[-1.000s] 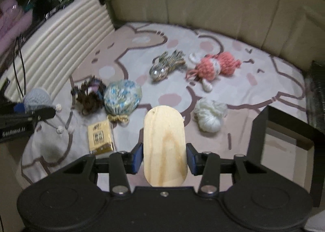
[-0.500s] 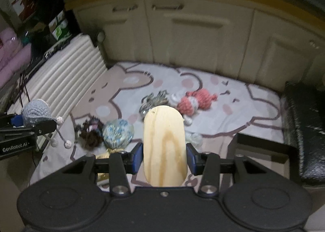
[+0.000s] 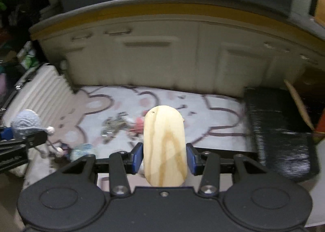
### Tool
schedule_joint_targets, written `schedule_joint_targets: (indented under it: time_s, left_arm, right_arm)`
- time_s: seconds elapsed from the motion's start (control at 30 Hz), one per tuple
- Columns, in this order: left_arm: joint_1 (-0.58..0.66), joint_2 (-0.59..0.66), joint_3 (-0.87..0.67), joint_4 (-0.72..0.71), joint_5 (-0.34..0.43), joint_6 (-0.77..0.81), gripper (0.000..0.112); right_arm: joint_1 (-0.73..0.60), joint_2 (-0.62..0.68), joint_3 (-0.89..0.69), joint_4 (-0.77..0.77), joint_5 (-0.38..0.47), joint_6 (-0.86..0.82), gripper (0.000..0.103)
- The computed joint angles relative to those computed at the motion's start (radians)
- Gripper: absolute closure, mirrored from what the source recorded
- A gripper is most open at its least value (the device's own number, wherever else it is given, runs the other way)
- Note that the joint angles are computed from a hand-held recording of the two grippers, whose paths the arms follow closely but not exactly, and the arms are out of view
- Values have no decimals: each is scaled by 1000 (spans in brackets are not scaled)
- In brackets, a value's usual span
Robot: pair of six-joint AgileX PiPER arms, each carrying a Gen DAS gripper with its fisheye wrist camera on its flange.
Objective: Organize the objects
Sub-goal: 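Carry the grey mouse and wooden block over the black box with both tools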
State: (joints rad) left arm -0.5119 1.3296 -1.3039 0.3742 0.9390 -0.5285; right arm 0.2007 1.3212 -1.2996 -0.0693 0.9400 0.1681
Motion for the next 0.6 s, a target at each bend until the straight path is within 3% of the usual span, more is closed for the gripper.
schedule_joint_targets:
  time_s: [0.23,0.6]
  left_arm:
    - [-88,115,-79,-10,-1,-56,61]
    - [-189,308,-270,-66,1,-75,61]
  right_arm:
    - [-162,-13,57,58,-24,-82,58]
    - [-300,16,128,72,-72,-157,58]
